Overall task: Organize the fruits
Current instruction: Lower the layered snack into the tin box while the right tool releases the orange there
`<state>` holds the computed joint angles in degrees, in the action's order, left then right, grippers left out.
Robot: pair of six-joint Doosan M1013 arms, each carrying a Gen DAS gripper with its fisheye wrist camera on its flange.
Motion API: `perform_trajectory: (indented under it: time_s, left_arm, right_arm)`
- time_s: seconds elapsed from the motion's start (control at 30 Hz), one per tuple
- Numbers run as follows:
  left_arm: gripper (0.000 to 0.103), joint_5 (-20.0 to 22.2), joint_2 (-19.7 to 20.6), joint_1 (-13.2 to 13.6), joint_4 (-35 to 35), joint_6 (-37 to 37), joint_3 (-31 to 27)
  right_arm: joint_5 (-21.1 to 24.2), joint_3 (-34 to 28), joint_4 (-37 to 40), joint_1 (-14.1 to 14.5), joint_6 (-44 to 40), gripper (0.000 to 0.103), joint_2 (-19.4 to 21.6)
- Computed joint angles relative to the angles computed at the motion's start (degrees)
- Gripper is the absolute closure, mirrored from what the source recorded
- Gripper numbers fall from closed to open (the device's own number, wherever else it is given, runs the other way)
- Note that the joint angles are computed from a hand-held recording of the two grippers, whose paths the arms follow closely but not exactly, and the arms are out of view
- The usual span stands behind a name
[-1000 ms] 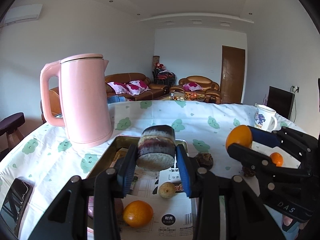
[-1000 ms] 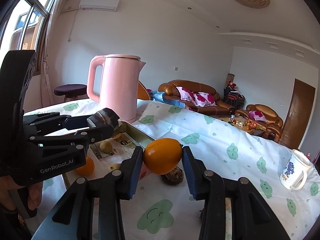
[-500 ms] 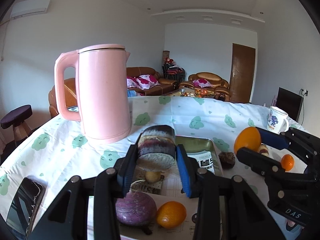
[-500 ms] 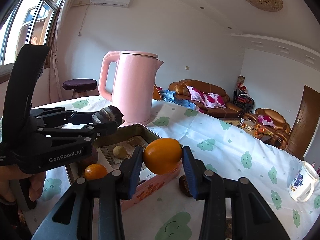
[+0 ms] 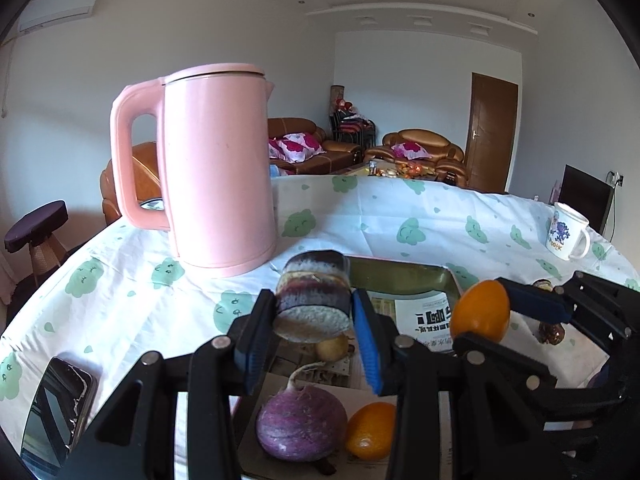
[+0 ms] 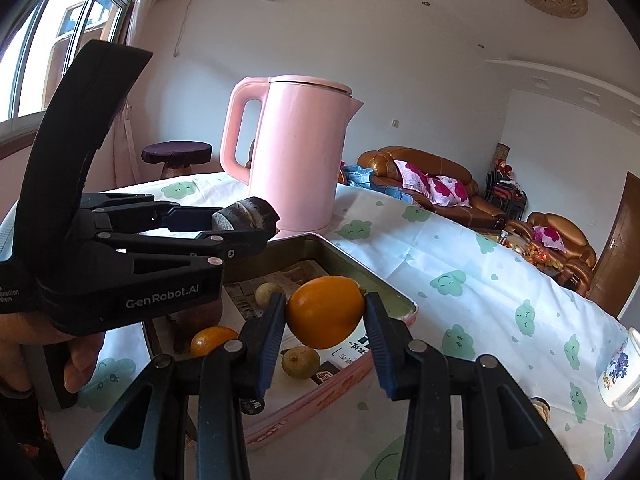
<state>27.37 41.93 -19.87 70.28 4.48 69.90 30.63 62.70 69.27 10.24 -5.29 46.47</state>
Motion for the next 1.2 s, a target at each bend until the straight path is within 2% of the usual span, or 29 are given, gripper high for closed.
perform_trajectory:
  time_s: [0.3,0.7,1.03,1.2]
  left_arm:
    - [0.062,1.26,0.91,0.43,-6.74,6.72,-1.79]
    - [0.062,1.49,1.38,0.82,-13.09,13.49,-2.95]
    - [0.062,1.34,1.92,1.20,-19.61,19.92,-4.21]
    - [0.062,1.56,2.03,1.26,-20.64,21.15,-4.42]
  right_arm:
    - [0.78,-1.73,-5.91,0.36,5.58,0.061,0.76]
    - [4.59,-5.32,-15.01,0.47,15.37,0.061,2.39]
    - [6.03,-6.50,-19.70,0.87,18.19,0.061,2.92]
    - [7.62,-7.95,-22.90,1.01,21.31,0.061,3.61]
